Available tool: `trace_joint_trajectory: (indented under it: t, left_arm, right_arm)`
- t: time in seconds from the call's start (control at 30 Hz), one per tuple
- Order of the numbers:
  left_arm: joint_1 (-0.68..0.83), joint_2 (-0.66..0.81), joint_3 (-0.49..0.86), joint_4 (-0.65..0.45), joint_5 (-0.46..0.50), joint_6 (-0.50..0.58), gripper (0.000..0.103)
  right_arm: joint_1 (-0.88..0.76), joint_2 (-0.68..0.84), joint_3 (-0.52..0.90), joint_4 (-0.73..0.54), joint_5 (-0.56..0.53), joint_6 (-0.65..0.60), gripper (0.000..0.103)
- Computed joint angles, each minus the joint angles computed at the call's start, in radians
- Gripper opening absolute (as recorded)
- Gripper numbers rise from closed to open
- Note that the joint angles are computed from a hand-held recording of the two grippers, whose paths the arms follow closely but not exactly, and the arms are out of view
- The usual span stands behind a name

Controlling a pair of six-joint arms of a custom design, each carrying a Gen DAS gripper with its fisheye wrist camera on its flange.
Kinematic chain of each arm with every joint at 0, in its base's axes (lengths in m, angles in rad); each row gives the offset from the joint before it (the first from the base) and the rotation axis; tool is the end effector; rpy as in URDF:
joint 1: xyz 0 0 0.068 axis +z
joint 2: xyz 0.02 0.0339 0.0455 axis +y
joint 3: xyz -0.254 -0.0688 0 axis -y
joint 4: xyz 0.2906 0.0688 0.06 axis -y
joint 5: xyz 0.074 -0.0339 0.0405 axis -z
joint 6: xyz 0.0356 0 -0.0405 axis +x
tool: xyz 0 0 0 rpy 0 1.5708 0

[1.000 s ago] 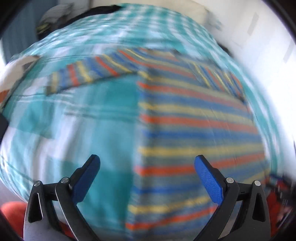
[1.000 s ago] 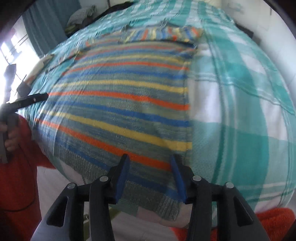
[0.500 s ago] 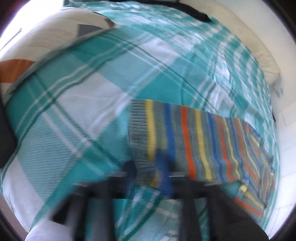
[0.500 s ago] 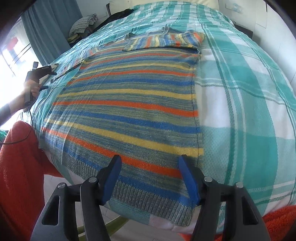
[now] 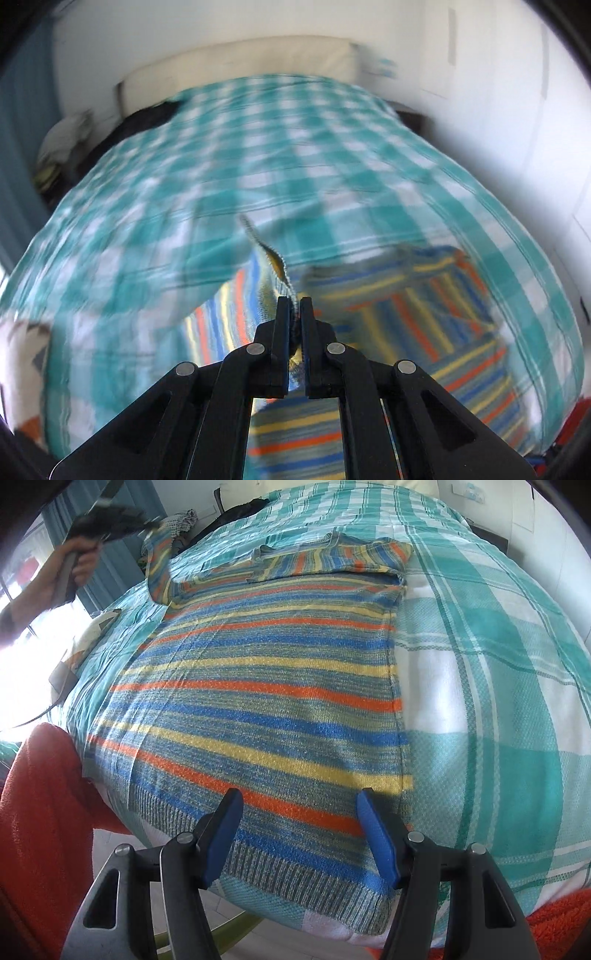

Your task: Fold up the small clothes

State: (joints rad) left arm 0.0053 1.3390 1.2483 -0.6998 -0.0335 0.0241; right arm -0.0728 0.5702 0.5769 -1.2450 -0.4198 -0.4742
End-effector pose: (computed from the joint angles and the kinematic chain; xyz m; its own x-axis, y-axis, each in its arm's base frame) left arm 0.3336 0.0030 0.3163 -0.7112 0.0203 -0.7027 -0.0117 0.9991 0.0407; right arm 0.1318 0.0049 0.2119 -0.8084 -0.3591 -0.4663 -0.4894 0.8503 0.1937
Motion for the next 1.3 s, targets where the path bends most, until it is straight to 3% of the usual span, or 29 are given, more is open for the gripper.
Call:
trace_joint_trajectory:
  t: [0.2, 0.23, 0.27, 0.33, 0.43, 0.57, 0.7, 0.77, 0.9, 1.0, 1.1, 1.2, 1.23, 1.27, 1.3]
  left_arm:
    - [-0.260, 0.212, 0.060, 0.050, -0.090, -0.049, 0.007]
    - [-0.279, 0.250, 0.070, 0.035, -0.088, -0.065, 0.015]
    - [-0.293, 0.280, 0.072, 0.019, -0.089, -0.080, 0.038]
    - [-0.316, 0.281, 0.025, 0.034, -0.110, -0.102, 0.070]
    - [-0.307, 0.158, -0.121, 0.100, -0.108, -0.116, 0.078]
    - [-0.203, -0.033, -0.327, 0.141, -0.093, -0.144, 0.098]
    - [-0.030, -0.065, -0.476, 0.126, -0.164, -0.119, 0.095]
    - [0.121, -0.186, -0.569, 0.125, -0.062, -0.114, 0.095]
    - [0.279, -0.310, -0.593, 0.084, 0.087, -0.059, 0.094]
    - [0.239, -0.245, -0.543, 0.086, 0.048, 0.039, 0.094]
    - [0.148, -0.148, -0.524, 0.185, -0.081, 0.103, 0.091]
    - [0.097, -0.046, -0.487, 0.292, -0.174, 0.107, 0.071]
    - [0.095, -0.041, -0.493, 0.331, -0.183, 0.098, 0.044]
    - [0.100, -0.023, -0.492, 0.360, -0.190, 0.083, 0.006]
    - [0.106, 0.000, -0.489, 0.371, -0.205, 0.068, 0.006]
  right_arm:
    - [-0.010, -0.001, 0.001, -0.012, -0.010, -0.009, 0.064]
    - [-0.011, 0.000, 0.002, -0.013, -0.013, -0.008, 0.064]
    - [-0.016, 0.006, 0.003, -0.014, -0.017, -0.012, 0.064]
    - [-0.026, 0.016, 0.006, -0.014, -0.025, -0.013, 0.064]
    - [-0.042, 0.028, 0.010, -0.017, -0.038, -0.022, 0.064]
    - [-0.038, 0.036, 0.009, -0.009, -0.037, -0.021, 0.064]
    - [-0.023, 0.046, 0.007, 0.005, -0.023, -0.012, 0.065]
    - [-0.016, 0.033, 0.005, 0.002, -0.016, -0.005, 0.065]
    - [-0.003, 0.016, 0.000, 0.004, -0.005, 0.009, 0.065]
    - [0.033, 0.007, -0.006, 0.019, 0.023, 0.039, 0.065]
    - [0.075, -0.018, -0.013, 0.025, 0.057, 0.071, 0.066]
    - [0.095, -0.030, -0.016, 0.027, 0.080, 0.076, 0.066]
    - [0.097, -0.034, -0.017, 0.025, 0.083, 0.075, 0.066]
    - [0.098, -0.034, -0.017, 0.023, 0.084, 0.074, 0.066]
    - [0.096, -0.030, -0.015, 0.023, 0.083, 0.072, 0.066]
